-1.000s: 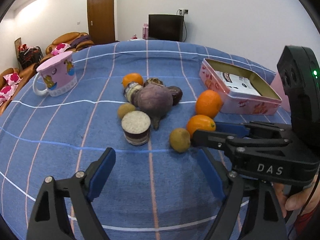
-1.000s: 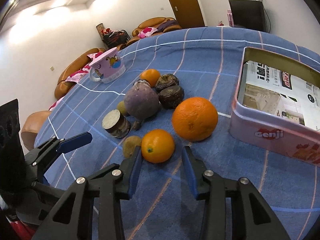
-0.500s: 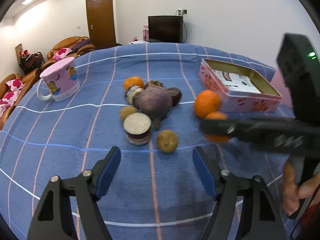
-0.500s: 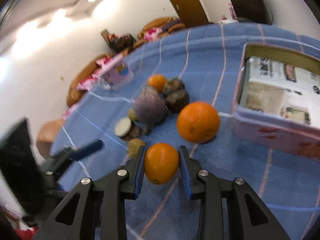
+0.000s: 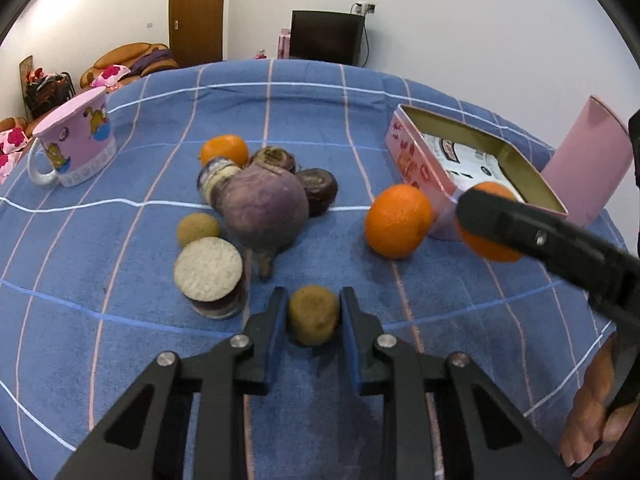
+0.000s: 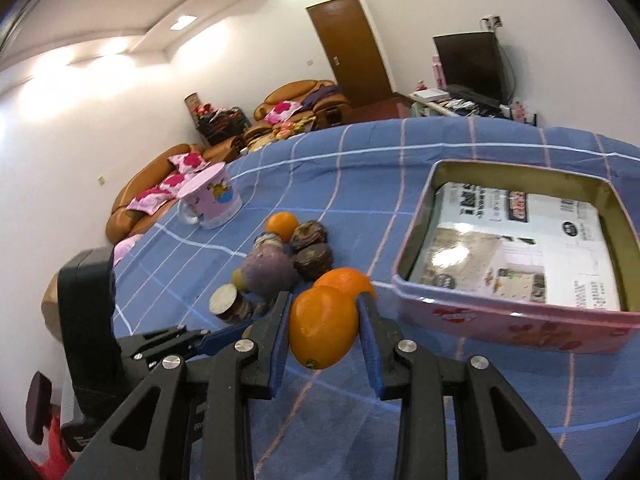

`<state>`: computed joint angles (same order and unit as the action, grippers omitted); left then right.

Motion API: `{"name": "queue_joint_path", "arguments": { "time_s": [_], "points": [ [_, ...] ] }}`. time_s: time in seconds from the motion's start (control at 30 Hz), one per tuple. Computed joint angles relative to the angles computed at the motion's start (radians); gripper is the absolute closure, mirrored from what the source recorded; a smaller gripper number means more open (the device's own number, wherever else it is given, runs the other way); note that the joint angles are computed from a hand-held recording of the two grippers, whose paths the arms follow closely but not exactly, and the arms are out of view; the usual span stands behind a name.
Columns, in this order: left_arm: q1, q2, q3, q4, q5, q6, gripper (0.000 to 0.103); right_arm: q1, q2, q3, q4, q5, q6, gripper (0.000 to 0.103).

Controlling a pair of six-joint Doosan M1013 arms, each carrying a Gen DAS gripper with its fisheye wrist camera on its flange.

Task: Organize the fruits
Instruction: 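Close right tool on the small orange while left tool closes on the brown kiwi, then carry the orange in right tool and kiwi in left tool over the pink tin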

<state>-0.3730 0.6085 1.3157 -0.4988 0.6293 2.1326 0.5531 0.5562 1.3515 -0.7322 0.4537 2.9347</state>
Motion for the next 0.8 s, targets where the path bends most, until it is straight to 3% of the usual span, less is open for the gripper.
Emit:
{"name": "queue_joint_path", "arguments": {
  "time_s": [0.1,0.2,0.4,0.67,0.8],
  "points": [
    [0.006,-0.009,0.015,-0.031,-0.018,0.016,0.076,-0.001,-0.017,0.026,-0.081,0.004,0.096,0.069],
    [0.002,-0.042,0.063,-0.07,-0.107,0.077,0.076,0.005,-0.035,0.044,-0.207,0.047,0.208,0.069],
    [-0.016,-0.087,0.099,-0.254,-0.208,0.271,0.076,0.024,-0.081,0.099,-0.463,0.237,0.411,0.069],
    [-0.075,-0.057,0.027,-0.3,-0.188,0.338,0.076,-0.006,-0.13,0.182,-0.471,0.35,0.444,0.069],
    [-0.117,-0.017,-0.031,-0.228,-0.172,0.277,0.076,-0.031,-0.141,0.202,-0.429,0.369,0.42,0.069]
  ]
}}
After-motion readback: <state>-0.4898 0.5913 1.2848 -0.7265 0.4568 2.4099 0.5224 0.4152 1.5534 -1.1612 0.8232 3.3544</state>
